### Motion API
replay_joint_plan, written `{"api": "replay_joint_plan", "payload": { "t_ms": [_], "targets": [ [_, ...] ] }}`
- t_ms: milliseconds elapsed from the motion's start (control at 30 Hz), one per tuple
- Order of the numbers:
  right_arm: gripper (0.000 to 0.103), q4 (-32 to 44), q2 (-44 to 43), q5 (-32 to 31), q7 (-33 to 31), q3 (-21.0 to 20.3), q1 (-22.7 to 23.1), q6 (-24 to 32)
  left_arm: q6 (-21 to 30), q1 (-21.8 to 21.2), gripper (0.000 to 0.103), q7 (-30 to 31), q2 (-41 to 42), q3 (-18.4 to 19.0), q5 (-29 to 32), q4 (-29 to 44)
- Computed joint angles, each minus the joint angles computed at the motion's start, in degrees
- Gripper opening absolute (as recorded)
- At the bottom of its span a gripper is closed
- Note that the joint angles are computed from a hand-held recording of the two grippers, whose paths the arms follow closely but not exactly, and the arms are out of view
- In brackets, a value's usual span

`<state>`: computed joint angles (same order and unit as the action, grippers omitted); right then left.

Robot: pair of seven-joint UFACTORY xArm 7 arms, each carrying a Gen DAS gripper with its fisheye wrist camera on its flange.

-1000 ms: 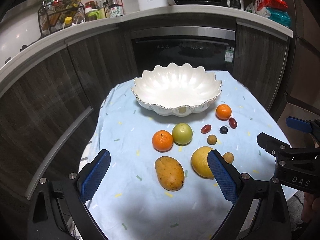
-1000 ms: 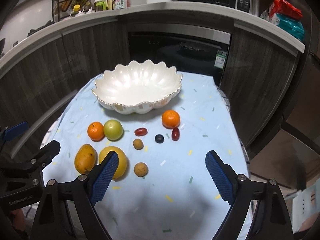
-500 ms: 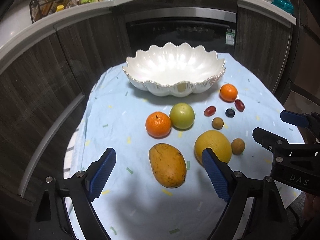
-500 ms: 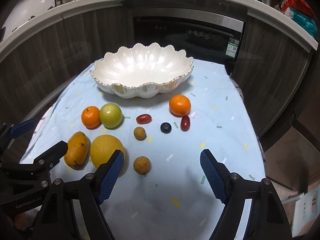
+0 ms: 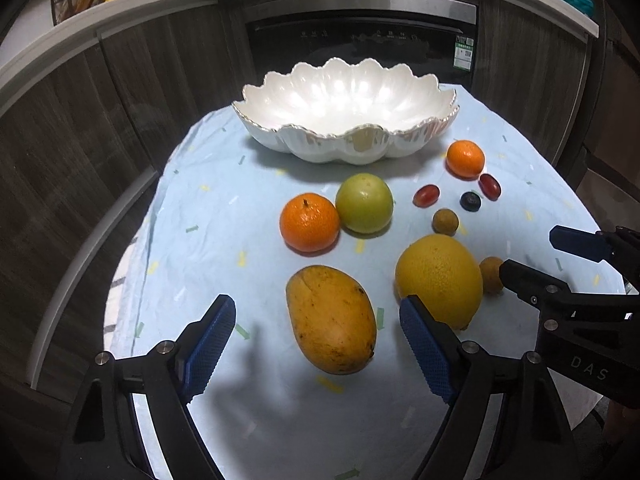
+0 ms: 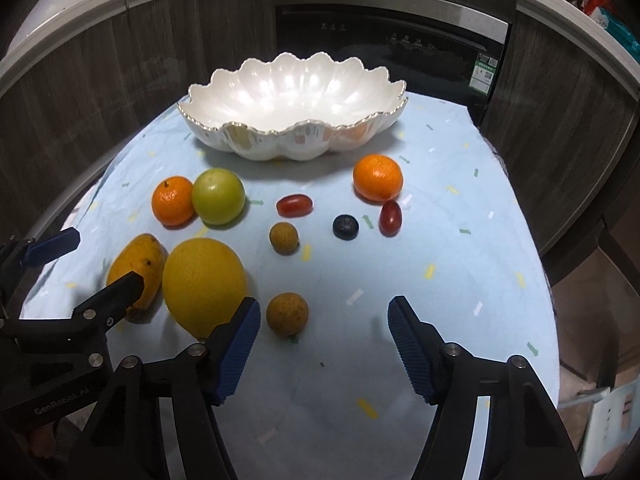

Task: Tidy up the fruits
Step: 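Move the left tool to the mango while the right tool approaches a small brown fruit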

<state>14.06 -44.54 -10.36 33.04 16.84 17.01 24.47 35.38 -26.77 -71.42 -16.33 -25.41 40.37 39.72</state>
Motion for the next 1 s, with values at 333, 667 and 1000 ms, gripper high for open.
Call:
{"api": "replay_joint_plan", "payload": {
  "t_ms": [333, 667, 1000],
  "targets": [
    [0.058, 0.39, 3.17, 0.11, -0.55, -0.09, 0.54, -0.67, -1.77, 0.05, 0.076, -1.34, 2.7, 1.03, 1.08, 0.05],
    [0.042, 1.21, 7.21, 0.15, -1.7, -0.8, 1.16, -3.15, -4.11, -0.13, 0.072, -2.15, 4.45, 2.5, 1.33, -0.17],
    [0.032, 1.79, 9.56, -0.31, -1.62, -0.11, 0.69, -5.41, -5.11, -0.4, 0.061, -1.63, 5.6, 3.39, 0.6, -0.19]
  ]
}}
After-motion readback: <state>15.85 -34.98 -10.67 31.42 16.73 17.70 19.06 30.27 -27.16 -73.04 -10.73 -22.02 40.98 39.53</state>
